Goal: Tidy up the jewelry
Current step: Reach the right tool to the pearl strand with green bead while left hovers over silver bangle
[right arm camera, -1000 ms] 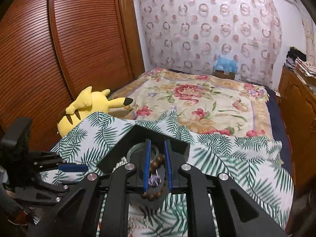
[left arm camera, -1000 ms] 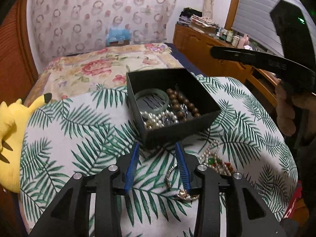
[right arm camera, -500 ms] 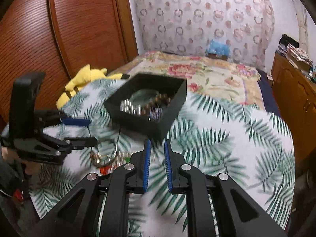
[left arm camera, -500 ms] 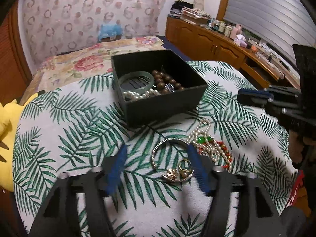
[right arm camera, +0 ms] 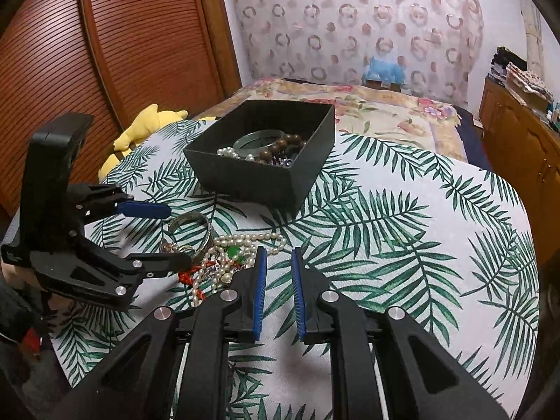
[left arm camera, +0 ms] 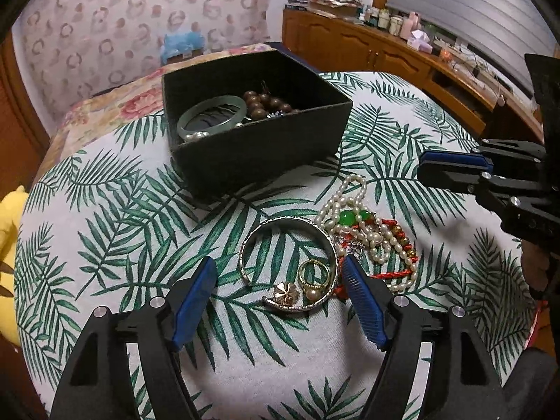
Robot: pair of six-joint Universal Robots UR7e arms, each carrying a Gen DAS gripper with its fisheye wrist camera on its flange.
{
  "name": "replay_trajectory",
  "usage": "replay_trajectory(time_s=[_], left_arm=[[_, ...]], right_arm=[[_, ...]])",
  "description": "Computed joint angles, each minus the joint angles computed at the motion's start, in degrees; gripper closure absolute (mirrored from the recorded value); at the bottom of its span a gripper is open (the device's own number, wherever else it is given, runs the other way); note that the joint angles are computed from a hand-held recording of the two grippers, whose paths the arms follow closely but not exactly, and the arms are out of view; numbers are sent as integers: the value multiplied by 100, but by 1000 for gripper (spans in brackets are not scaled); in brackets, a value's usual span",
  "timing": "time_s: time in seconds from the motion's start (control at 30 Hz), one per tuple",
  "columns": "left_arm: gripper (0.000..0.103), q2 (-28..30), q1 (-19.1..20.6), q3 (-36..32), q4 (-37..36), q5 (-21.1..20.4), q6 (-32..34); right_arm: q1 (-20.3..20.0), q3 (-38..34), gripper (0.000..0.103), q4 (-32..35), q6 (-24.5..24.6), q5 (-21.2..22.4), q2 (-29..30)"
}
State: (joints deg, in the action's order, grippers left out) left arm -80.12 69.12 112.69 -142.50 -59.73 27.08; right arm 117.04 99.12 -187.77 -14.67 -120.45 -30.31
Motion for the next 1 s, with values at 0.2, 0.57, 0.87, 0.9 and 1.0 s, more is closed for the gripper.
replay_trajectory(time_s=[0.2, 0.57, 0.87, 0.9, 1.0], left_arm=[[32, 56, 5, 0, -52, -55, 41], [46, -48, 46, 62, -308, -186, 55], [46, -218, 26, 28, -428, -334, 5], [46, -235, 21, 31, -437, -347, 5], [46, -274, 3, 41, -467, -385, 3]], right_arm=[[-35, 64, 86, 46, 47, -15, -3], [-75, -220, 85, 295, -67, -15, 143], [-167, -851, 78, 869, -176, -69, 397], [-168, -889, 78, 936, -181, -84, 421], [-155, -1049, 79, 1140, -255, -273, 519]])
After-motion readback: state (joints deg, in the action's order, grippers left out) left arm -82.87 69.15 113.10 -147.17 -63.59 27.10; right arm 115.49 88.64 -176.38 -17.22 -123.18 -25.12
